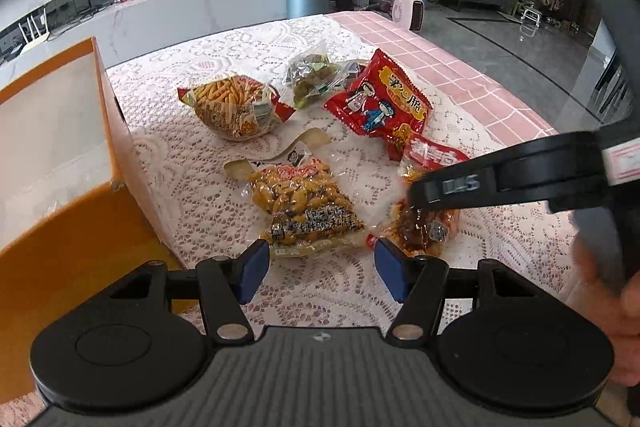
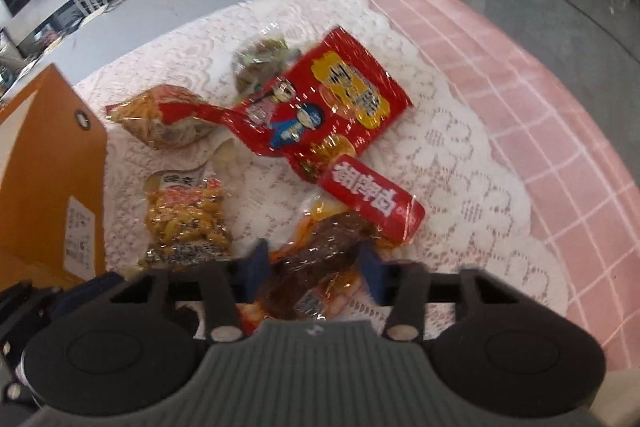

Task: Organize snacks
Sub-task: 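Lower the left tool onto the peanut bag while the right tool lowers onto the red-labelled meat pack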

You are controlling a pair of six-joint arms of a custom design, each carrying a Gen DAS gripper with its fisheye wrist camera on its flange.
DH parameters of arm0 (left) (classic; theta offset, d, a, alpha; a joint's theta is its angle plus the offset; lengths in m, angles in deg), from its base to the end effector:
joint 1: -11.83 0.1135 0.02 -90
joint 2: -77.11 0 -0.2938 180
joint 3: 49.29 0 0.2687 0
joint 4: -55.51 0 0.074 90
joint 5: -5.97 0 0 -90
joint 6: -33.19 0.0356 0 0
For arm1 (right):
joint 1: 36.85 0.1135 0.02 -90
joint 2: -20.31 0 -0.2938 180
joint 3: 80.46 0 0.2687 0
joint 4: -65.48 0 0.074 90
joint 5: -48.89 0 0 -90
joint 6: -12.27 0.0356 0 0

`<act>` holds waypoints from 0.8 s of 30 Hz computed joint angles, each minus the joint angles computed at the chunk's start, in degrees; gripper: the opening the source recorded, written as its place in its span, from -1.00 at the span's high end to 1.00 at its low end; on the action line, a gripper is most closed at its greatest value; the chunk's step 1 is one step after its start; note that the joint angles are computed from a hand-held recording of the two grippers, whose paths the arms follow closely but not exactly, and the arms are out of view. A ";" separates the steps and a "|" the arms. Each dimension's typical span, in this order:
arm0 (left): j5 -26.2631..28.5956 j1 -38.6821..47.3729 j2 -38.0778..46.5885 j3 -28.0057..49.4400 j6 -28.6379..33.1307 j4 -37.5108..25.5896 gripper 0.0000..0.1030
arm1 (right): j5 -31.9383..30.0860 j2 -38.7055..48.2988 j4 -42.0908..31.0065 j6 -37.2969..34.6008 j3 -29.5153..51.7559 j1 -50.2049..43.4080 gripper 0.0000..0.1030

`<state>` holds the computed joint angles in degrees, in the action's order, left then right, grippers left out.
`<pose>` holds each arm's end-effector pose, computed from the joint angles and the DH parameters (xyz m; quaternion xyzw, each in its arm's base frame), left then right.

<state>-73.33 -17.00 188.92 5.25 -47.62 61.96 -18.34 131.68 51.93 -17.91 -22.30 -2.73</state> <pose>0.2976 -0.1713 0.0758 0.3351 0.8767 -0.1435 0.3140 0.2810 0.1738 0.0738 0.2523 0.9273 0.0124 0.2761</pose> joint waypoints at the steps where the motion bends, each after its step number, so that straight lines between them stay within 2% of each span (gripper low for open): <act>1: 0.05 -0.11 -0.37 -0.02 0.28 -0.27 -0.39 | 0.31 -1.10 0.05 -0.58 -0.75 0.19 1.00; 3: -0.02 -0.46 -0.46 0.71 0.04 -1.20 -0.39 | -0.20 -2.23 -3.31 -1.37 -0.76 -0.43 1.00; 6: -2.11 -1.60 -0.23 2.68 -2.39 -3.13 -0.39 | -4.99 -3.96 -1.08 0.52 -3.91 -3.41 1.00; 8: -4.51 -2.47 0.78 5.46 -6.25 -5.67 -0.39 | -5.42 -4.75 0.07 3.20 -5.52 -4.45 0.98; 10: -6.20 -3.12 2.06 8.72 -11.25 -8.53 -0.38 | -6.04 -5.26 2.05 5.25 -6.83 -5.03 0.84; 11: -6.74 -3.39 2.74 10.41 -13.95 -10.01 -0.38 | -6.03 -5.39 3.14 6.12 -7.46 -4.91 0.63; 13: -8.50 -4.19 3.96 13.54 -18.42 -12.74 -0.38 | -4.91 -5.58 4.79 7.68 -8.40 -4.67 0.34; 14: -9.84 -4.80 4.74 15.13 -19.79 -14.08 -0.39 | -4.26 -5.47 4.88 8.24 -8.34 -4.49 0.33; 18: -12.35 -6.30 8.33 21.15 -20.73 -20.00 -0.42 | -5.77 -5.09 8.04 8.05 -9.38 -5.30 0.22; 20: -13.84 -6.54 10.18 23.33 -20.64 -21.86 -0.57 | -5.83 -4.81 9.24 8.31 -9.81 -5.60 0.19; 24: -15.34 -6.65 12.28 25.20 -19.55 -22.63 -0.71 | -6.77 -4.33 11.69 9.09 -10.83 -6.26 0.17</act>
<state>-88.68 -23.66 201.20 30.45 -67.17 39.33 -25.11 127.35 63.62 -8.82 -33.13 -8.99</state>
